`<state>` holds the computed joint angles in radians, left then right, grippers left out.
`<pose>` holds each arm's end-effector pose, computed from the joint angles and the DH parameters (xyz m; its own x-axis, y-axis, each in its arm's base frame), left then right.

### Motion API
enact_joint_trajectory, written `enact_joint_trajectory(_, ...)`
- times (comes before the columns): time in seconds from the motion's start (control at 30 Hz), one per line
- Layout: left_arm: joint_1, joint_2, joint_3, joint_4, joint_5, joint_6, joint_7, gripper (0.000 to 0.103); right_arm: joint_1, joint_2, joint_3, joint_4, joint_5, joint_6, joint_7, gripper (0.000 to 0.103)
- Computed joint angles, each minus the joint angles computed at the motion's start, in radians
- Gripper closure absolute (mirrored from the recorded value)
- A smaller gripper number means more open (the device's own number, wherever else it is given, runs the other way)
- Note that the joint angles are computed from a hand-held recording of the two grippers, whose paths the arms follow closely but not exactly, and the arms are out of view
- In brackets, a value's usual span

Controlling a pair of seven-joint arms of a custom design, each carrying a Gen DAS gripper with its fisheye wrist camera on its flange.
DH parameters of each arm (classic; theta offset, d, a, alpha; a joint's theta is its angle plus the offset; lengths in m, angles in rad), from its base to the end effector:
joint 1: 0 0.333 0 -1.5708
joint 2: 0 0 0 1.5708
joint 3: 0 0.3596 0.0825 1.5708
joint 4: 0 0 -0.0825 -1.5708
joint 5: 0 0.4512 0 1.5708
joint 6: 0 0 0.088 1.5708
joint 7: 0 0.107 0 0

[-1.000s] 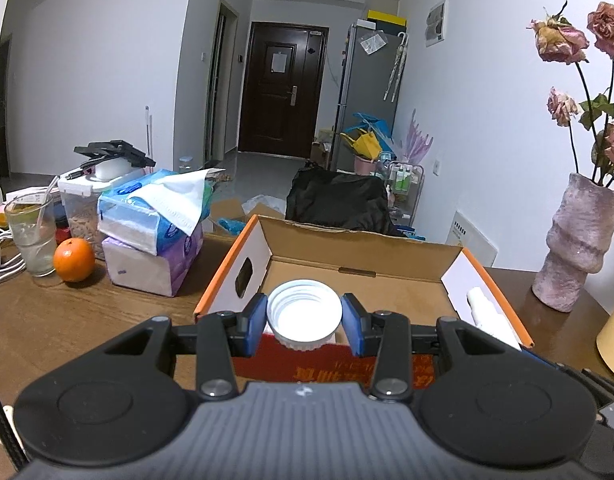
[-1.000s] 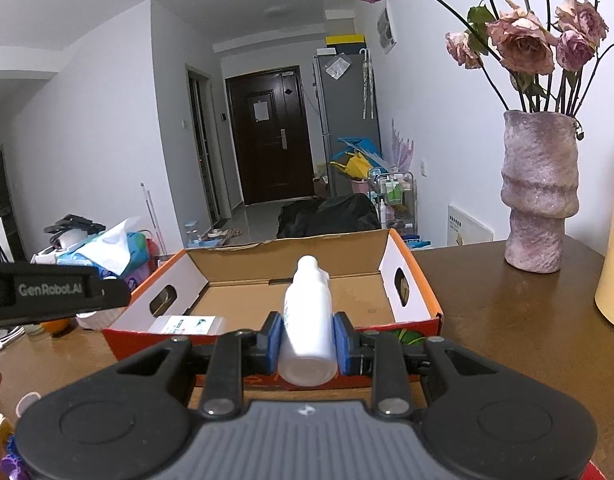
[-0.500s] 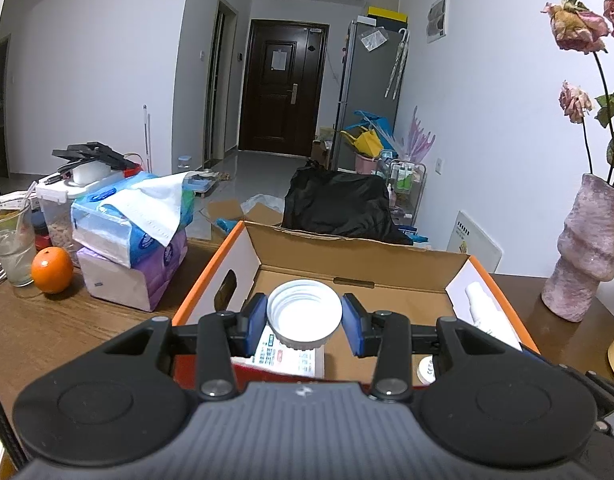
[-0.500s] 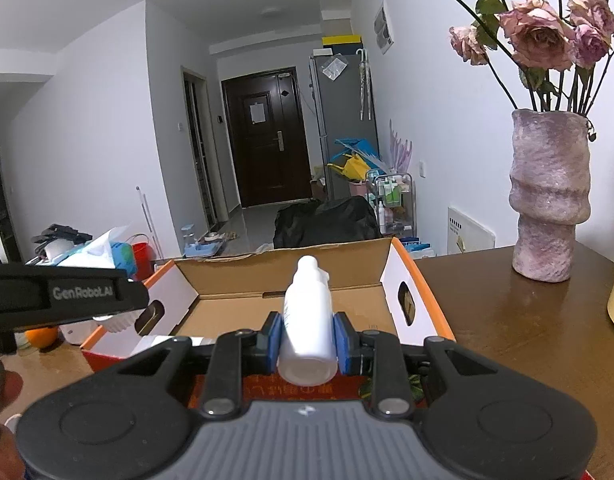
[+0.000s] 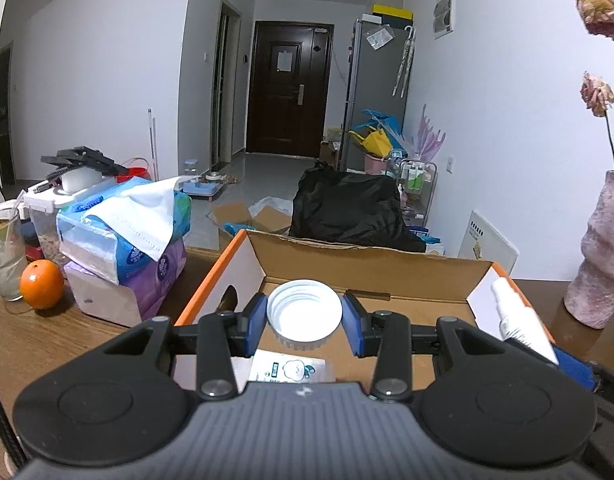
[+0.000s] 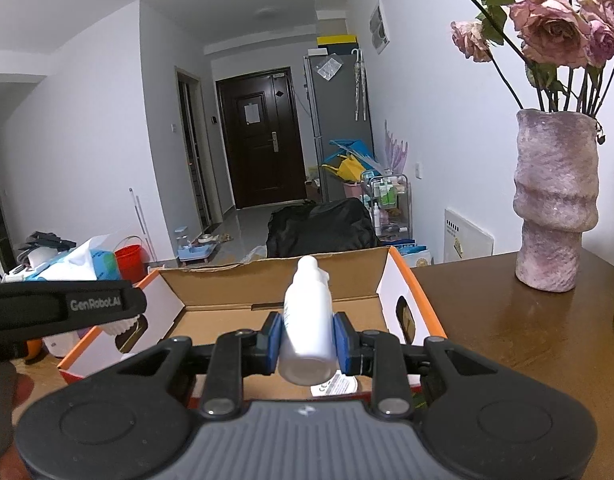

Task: Organize rigid objects
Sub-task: 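Open the left tool to drop the white cap while the right tool releases the bottle inside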

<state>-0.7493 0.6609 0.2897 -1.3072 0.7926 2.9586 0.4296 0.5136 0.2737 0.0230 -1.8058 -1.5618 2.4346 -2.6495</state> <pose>0.7117 -0.4900 0.4712 -0.2351 -0.9687 0.0801 -0.4560 0.0371 -0.8892 0.6310 0.3708 0.4418 -0.2909 -0.9460 -0.1433 -0.3275 0.2391 -0.9141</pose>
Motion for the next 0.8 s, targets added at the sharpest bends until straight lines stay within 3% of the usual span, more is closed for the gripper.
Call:
enact_joint_trajectory(0.37,0.045,0.091,-0.053,0.123,-0.065,-0.060,0.111,0.062,-0.009,0.039,-0.020,0.048,0.017,0.013,-0.021,0.077)
enact_joint_trajectory(0.8,0.057,0.144,-0.047,0.187,-0.120,-0.050,0.185,0.062,-0.005,0.073,-0.044,0.087,0.050,0.036,-0.062,0.076)
